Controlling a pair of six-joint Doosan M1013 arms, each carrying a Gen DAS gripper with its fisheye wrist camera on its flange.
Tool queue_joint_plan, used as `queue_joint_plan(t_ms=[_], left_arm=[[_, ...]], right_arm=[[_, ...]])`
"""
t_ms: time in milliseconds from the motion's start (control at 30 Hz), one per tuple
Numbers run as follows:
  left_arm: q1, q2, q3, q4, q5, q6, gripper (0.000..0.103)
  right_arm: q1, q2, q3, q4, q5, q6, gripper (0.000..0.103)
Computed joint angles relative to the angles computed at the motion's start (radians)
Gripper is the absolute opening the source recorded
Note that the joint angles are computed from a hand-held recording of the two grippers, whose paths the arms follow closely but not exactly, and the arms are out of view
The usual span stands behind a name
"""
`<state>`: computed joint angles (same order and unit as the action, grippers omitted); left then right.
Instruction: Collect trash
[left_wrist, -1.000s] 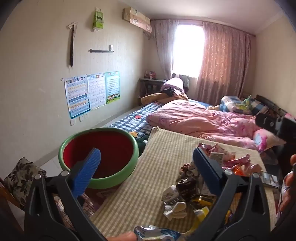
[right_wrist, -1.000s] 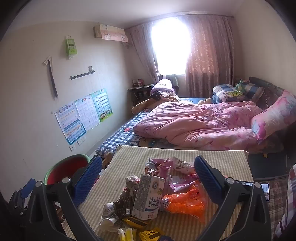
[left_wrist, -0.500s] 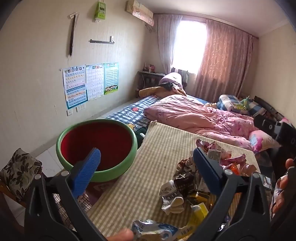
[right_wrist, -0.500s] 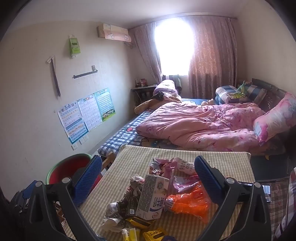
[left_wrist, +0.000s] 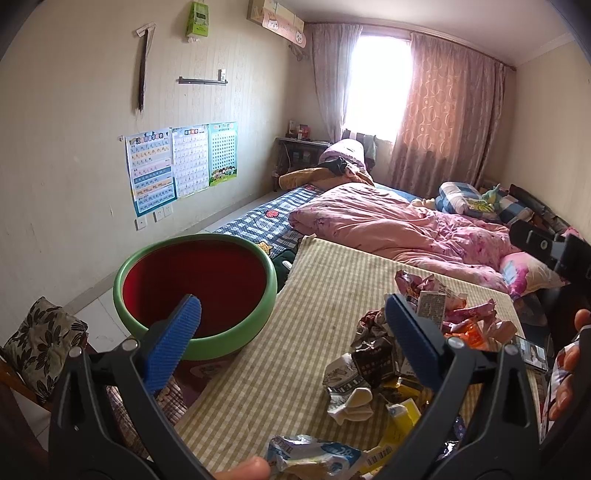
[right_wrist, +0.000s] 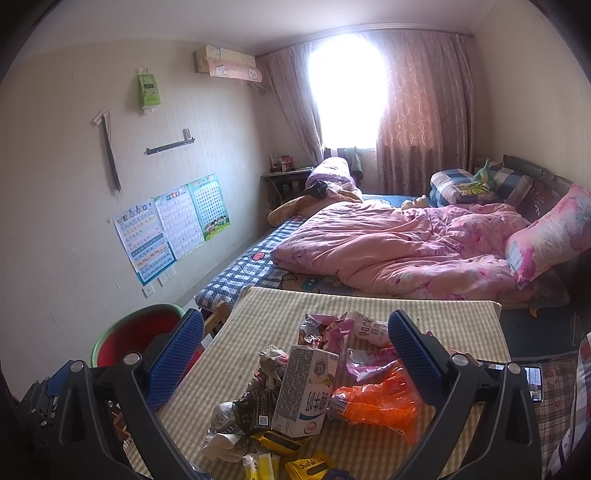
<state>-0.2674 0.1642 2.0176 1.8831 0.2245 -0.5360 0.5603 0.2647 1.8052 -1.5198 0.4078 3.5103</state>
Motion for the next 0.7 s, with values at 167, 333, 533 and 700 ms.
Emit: queue_joint_plan(t_ms=[167,333,533,700], left_arm=[[-0.001,0.001,0.002,0.000,0.003,-0.001,0.098],[-0.002,0.001,0.004,-0.012,0.007,0.008,0.098],[-0.001,-0.001,0.007,0.005,0.011,-0.013,0.098],[0.001,0.000,0.008,-0.018,0.002,0.015,0.098]], right_arm=[[0.000,0.001,0.000,-0.003,0.000,0.004,0.096],[0.000,0.000,0.000,-0.001,0.002,0.006,0.096],[0.004,0.000,0.011,-0.076,0.015,0.091,0.096],[0.005,-0.001,0.009,-0.082,-0.006,0.065,0.096]])
